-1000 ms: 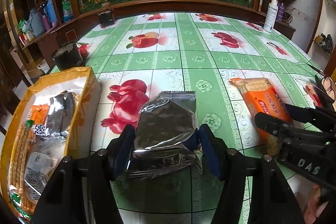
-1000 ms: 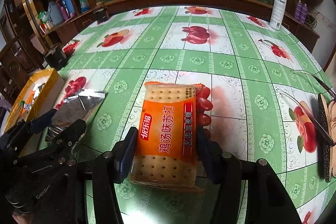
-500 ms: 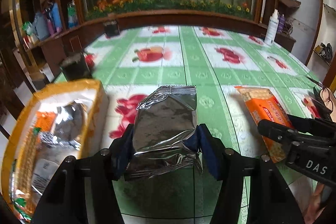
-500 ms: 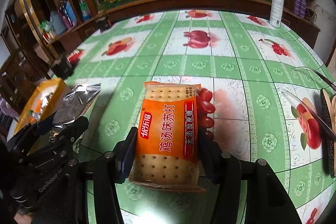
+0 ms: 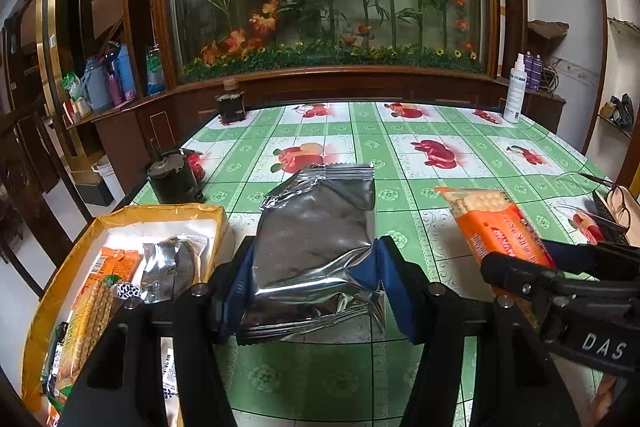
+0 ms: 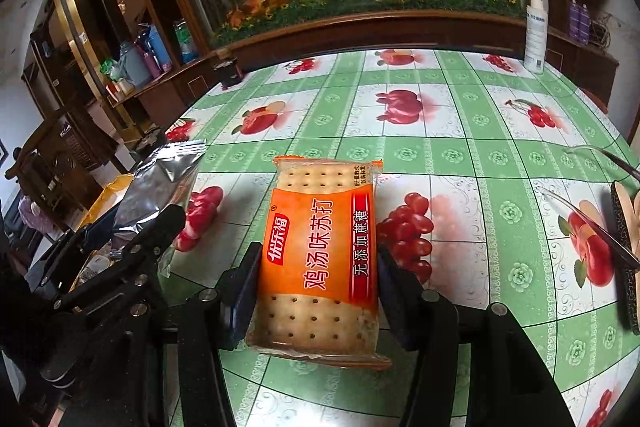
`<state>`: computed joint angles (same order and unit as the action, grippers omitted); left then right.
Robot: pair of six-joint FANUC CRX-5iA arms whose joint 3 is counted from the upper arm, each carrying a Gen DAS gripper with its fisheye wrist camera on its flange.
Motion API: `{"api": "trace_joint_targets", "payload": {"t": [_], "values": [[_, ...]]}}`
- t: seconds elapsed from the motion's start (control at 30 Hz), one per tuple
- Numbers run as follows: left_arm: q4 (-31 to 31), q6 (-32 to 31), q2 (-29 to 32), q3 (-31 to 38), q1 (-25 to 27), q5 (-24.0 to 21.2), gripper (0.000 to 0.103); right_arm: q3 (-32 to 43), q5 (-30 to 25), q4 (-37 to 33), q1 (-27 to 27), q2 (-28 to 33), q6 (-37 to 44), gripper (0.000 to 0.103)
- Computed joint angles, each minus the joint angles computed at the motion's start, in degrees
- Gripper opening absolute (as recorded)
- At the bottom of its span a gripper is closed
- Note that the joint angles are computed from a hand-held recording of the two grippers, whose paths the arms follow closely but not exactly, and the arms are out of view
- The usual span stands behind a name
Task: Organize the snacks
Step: 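Lift and carry the silver foil bag and orange cracker pack over the box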
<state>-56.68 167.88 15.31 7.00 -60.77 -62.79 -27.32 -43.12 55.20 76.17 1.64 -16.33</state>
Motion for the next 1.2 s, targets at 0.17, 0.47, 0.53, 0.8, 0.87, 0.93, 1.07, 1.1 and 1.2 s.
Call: {"api": "trace_joint_targets", "payload": {"t": [0.17,0.47,0.53,0.8,0.87,0.93,1.07,1.1,1.2], "values": [[-0.7,0.32,0.16,0.25,-0.59,-1.04,0.059,-0.22,-0.06,0.51,0.05,-0.13,-0.41,0.059],[-0.95,1.46,-0.24,-0.07,-0.83,-0.84,0.059,-1.09,0.19,1.9,-0.39,-0.71,-1.9,0.059],[-0.74,2.16,-0.83,-0.46,-0.77,-0.17,0.059,-1.31,0.02,2.33,-0.48,-0.86,-2.5,0.059],[1.36,3.45,-4.38,-2.22,-1.66,0.38,0.059,-1.67,1.24,1.99,-0.86,-1.19,-2.97,0.059],[3.73,3.05,-7.03,-4.47,-0.93,2.28,0.059,-1.8,1.69,2.76,-0.68,-1.31,-3.21,0.059],[4.63,3.6,-9.83,-6.55,-0.81,2.07,0.059,-1.96,2.51,3.65,-0.54,-1.47,-3.42,0.059],[2.6,6.45,-14.76,-9.81,-2.32,-1.95,0.059,-1.41,4.35,5.09,0.12,-0.93,-2.94,0.059],[2.42,7.28,-16.5,-11.09,-2.32,-2.8,0.059,-1.27,5.77,5.5,0.13,-0.76,-3.17,0.059],[2.52,9.1,-20.39,-14.37,-1.63,-4.58,0.059,0.08,8.23,5.96,0.72,0.42,-3.29,0.059]]}}
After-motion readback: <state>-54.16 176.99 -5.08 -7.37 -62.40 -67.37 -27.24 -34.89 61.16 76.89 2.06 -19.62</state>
